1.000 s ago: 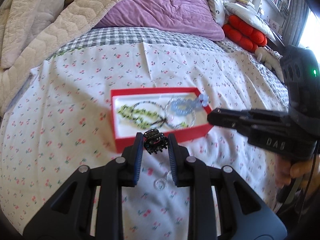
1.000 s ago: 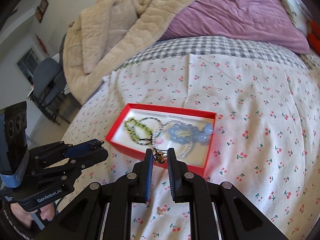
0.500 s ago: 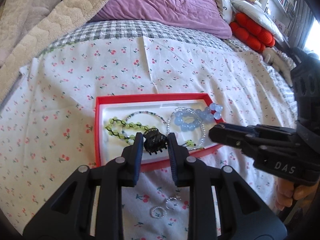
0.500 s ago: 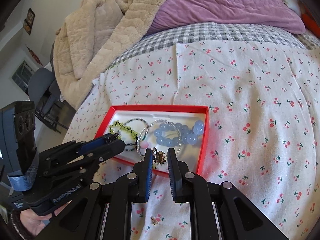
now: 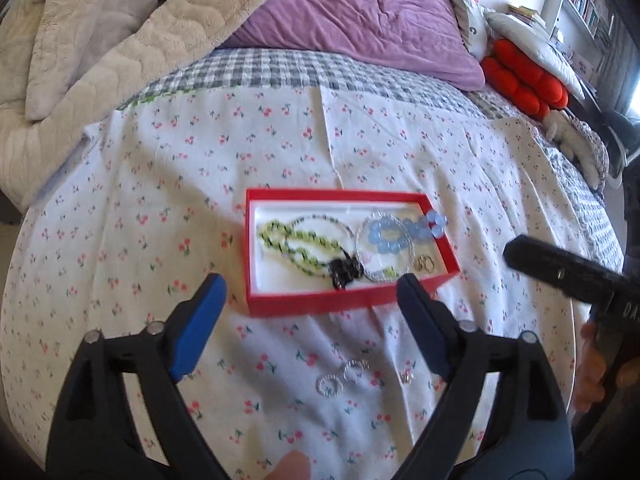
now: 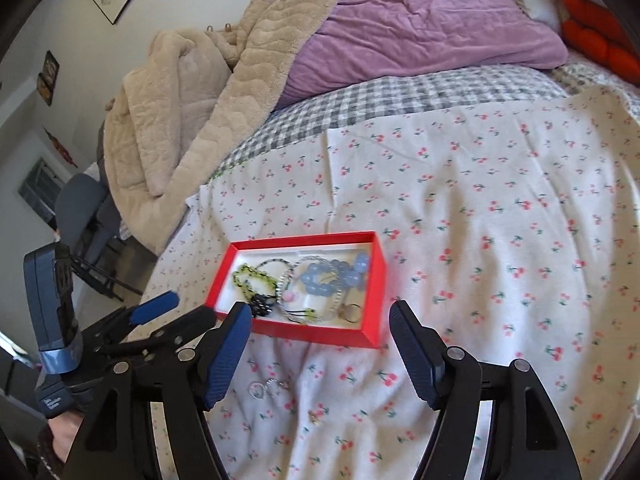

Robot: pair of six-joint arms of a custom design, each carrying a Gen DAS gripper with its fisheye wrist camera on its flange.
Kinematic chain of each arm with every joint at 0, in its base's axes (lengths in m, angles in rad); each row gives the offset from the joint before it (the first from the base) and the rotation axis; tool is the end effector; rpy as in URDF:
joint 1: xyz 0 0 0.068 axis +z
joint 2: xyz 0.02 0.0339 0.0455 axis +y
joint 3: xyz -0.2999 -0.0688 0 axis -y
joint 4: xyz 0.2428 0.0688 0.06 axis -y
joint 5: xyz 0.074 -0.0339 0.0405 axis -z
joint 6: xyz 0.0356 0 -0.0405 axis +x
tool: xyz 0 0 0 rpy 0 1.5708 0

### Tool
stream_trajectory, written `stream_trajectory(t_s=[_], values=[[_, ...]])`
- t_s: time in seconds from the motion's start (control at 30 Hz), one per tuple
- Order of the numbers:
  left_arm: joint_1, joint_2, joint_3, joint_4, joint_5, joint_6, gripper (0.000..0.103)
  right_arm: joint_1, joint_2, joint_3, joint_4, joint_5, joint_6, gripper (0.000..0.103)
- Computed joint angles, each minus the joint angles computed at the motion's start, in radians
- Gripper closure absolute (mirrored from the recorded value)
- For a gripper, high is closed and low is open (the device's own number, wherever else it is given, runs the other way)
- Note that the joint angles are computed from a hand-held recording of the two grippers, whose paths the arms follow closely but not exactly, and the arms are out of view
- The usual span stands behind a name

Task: Organize jewelry
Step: 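Open both grippers to drop the ring and charm into the box, then move both grippers back toward the remaining rings on the sheet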

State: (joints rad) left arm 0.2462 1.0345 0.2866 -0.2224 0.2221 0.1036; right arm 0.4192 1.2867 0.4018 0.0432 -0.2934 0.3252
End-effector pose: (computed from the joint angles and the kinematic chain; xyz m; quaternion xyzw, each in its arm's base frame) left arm 0.1445 0.0282 0.1605 -0.0349 0.9493 -0.0531 0.3079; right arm 0.1859 0.0941 0.1709 -0.0955 0.9208 0.2555 0.2789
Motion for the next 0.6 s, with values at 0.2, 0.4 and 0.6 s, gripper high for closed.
stream_trajectory(t_s=[0.2, 0.4, 0.6], values=[[-0.031, -0.072, -0.036, -0.033, -0.052, 0.014, 0.001, -0.02, -0.045, 0.002, -0.084, 0.038, -0.015, 0.02], [0.048, -0.088, -0.046, -0.087, 0.009, 0.087, 0.001, 0.023, -0.077, -0.007, -0.151, 0.117, -0.039, 0.018], [0.135, -0.132, -0.059, -0.144, 0.052, 0.181, 0.001, 0.053, -0.082, -0.019, -0.188, 0.172, -0.053, 0.015]])
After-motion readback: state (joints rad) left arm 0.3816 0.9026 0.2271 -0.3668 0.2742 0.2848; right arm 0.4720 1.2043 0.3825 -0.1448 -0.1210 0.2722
